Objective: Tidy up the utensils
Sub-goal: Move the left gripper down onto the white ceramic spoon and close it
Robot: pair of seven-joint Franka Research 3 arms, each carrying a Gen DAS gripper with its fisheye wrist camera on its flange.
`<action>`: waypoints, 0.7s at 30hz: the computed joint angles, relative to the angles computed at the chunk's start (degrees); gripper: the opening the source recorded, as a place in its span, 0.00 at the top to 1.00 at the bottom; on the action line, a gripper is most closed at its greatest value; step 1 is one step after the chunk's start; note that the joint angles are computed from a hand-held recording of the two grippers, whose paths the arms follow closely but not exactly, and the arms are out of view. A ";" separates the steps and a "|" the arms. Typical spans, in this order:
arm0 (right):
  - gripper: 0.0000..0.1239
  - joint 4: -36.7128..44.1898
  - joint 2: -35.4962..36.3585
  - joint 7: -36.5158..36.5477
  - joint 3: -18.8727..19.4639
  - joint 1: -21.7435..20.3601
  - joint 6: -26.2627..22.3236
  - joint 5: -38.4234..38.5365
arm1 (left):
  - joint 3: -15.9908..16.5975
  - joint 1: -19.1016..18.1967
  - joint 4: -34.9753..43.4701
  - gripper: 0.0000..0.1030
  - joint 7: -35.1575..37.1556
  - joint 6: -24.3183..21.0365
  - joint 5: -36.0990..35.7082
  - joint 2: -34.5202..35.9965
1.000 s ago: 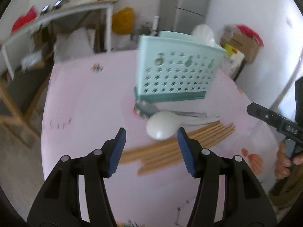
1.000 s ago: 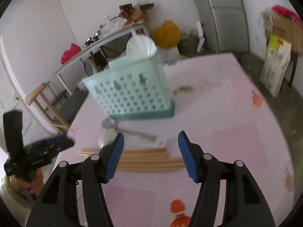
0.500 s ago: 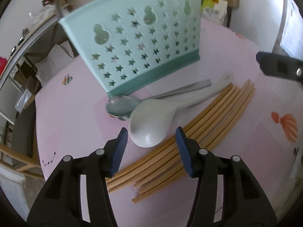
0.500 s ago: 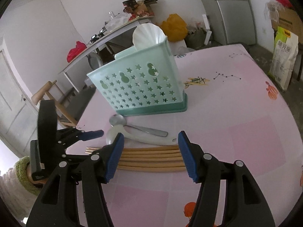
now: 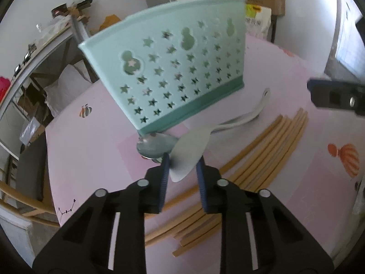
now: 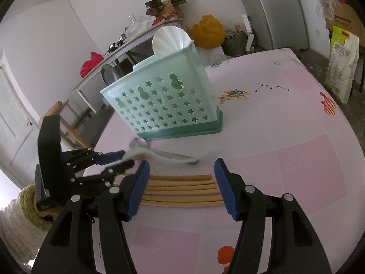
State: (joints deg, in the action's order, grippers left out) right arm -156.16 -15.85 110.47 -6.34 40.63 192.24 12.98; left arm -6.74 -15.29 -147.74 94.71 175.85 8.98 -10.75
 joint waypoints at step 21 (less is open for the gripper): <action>0.53 0.05 0.34 3.03 -6.87 5.41 0.59 -4.17 | 14.25 -17.13 2.42 0.95 32.87 -0.66 -48.29 1.40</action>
